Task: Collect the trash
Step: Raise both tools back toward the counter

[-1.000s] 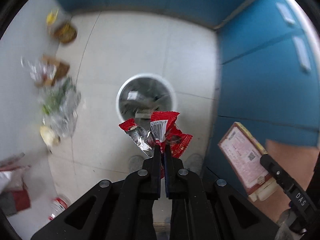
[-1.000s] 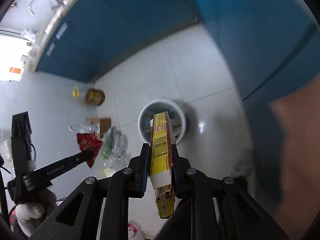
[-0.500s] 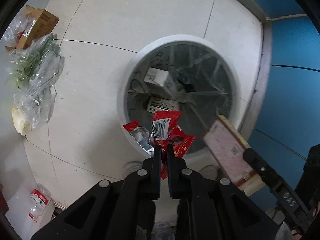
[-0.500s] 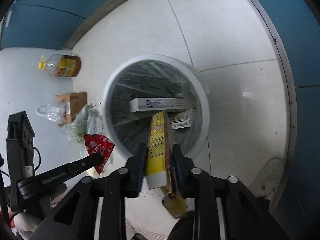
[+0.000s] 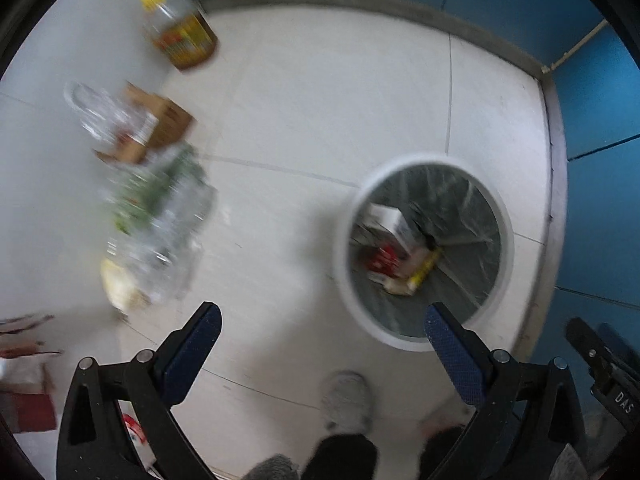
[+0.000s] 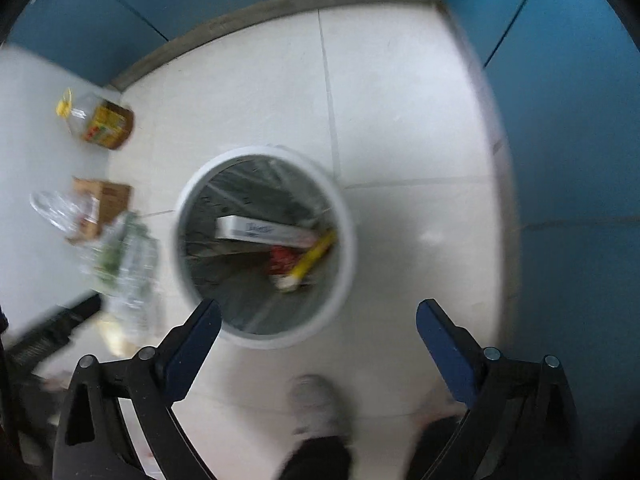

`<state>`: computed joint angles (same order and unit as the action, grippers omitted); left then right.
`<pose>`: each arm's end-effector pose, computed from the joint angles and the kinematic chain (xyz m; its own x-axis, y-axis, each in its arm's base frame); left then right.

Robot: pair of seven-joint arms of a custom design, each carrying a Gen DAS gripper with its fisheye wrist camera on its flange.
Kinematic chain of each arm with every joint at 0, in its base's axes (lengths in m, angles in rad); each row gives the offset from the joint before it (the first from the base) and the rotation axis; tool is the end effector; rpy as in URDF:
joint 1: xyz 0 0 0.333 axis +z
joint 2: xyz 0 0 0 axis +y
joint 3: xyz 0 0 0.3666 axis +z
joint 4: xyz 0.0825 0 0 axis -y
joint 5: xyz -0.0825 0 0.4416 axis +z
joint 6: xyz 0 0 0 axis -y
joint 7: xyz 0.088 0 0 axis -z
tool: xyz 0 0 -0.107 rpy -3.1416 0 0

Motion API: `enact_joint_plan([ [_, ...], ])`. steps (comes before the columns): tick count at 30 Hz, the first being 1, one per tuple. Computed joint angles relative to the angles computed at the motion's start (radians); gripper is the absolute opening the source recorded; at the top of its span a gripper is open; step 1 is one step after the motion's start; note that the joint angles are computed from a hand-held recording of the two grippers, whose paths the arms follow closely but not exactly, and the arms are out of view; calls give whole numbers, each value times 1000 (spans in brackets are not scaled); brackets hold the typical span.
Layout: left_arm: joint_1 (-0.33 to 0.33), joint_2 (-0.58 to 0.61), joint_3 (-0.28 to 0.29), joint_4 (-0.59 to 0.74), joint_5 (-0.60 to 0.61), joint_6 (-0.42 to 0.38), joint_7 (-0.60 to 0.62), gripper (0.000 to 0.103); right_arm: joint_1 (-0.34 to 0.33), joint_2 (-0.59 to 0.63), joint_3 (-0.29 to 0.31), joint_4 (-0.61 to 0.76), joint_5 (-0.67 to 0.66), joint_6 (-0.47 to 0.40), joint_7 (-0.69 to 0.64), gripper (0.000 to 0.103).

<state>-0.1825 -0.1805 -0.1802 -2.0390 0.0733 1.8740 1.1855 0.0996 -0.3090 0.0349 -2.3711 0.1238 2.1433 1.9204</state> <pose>0.5166 -0.1961 0.5553 0.0060 -0.9959 -0.0905 -0.9988 -0.0016 -0.0488 0.4867 0.0718 0.4724 -0.2714 -0.9551 -0.1191 -0.9599 0.2777 -0.0396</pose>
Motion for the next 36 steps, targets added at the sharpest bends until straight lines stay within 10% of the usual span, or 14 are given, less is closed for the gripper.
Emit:
enact_joint_plan([
  [10,-23,-144,-1,146,15,-180,33,103,4,-198,56,155,-129,-269,27,102],
  [23,-50,-132,-21,624,-37,-505,86,103,-30,-243,103,692,-160,-678,39,102],
  [36,-85,17,-119,1094,46,-712,17,103,-59,-215,67,1033,-117,-843,56,102],
])
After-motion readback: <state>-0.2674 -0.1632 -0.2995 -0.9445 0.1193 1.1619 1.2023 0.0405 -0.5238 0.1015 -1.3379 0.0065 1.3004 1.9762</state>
